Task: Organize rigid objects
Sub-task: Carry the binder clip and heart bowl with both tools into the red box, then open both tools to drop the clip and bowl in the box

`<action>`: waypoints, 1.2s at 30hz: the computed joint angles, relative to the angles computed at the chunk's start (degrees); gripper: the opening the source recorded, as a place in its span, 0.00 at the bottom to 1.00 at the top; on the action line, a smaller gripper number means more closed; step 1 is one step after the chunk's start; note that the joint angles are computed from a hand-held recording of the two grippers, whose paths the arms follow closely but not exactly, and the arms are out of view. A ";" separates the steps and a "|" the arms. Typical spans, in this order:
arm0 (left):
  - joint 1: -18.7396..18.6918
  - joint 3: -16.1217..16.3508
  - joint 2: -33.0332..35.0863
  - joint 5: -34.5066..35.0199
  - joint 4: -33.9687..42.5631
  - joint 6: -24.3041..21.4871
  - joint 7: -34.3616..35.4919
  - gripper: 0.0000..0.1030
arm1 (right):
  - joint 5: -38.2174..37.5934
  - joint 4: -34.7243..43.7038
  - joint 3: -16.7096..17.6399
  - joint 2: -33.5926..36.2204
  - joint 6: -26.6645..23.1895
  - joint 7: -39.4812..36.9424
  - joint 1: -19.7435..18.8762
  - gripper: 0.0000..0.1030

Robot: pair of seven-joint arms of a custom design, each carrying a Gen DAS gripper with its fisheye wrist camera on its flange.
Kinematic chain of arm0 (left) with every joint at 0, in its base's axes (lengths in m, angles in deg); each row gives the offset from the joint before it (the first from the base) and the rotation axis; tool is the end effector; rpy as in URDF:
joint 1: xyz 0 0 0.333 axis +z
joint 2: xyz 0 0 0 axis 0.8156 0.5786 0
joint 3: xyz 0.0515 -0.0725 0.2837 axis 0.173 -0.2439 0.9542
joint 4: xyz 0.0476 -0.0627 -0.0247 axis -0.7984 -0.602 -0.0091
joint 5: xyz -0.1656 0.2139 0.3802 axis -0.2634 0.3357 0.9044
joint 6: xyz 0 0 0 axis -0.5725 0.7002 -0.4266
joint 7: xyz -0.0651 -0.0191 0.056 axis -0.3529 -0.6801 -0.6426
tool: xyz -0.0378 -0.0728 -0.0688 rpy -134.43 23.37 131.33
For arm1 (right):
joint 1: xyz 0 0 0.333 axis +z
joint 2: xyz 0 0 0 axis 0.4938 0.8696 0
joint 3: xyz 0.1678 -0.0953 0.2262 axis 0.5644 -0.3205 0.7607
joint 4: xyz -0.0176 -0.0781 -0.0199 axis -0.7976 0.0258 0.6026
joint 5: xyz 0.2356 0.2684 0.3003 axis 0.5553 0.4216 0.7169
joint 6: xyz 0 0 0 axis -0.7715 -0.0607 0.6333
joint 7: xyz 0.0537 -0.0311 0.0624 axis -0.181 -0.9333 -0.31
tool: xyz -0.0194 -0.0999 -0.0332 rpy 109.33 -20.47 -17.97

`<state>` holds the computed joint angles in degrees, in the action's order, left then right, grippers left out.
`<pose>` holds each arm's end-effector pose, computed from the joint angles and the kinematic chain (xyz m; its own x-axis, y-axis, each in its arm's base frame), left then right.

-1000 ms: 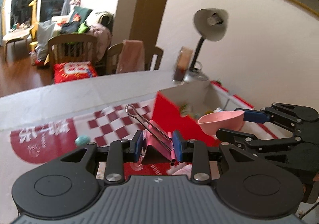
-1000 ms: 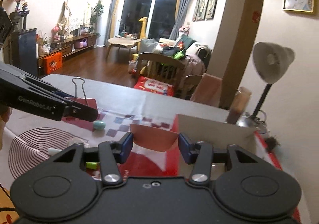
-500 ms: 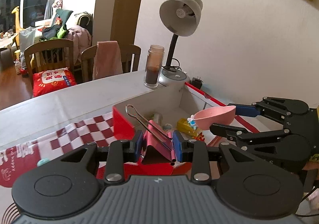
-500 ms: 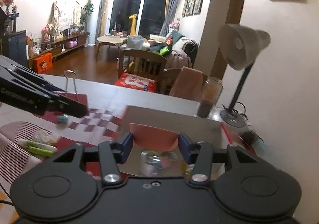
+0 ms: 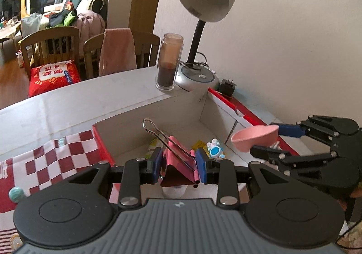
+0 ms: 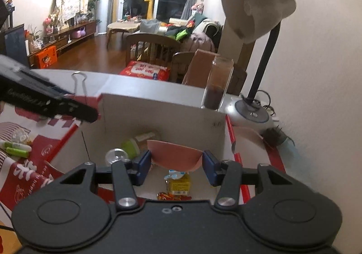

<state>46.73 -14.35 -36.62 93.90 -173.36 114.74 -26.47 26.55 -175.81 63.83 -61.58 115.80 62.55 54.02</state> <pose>0.5366 -0.2141 0.5364 -0.0388 -0.9790 0.2002 -0.6941 -0.1177 -0.7102 0.5395 0.1680 0.5404 0.6701 -0.7182 0.1878 -0.3479 -0.5273 -0.7752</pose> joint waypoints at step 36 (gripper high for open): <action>-2.84 1.52 27.95 -3.49 26.66 -18.72 3.62 0.31 | -1.89 15.63 4.98 14.88 -21.68 2.98 -9.80 0.47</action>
<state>43.89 -12.83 -8.68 90.40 -146.71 96.02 -22.85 24.67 -160.18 68.81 -46.69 94.12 65.53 44.22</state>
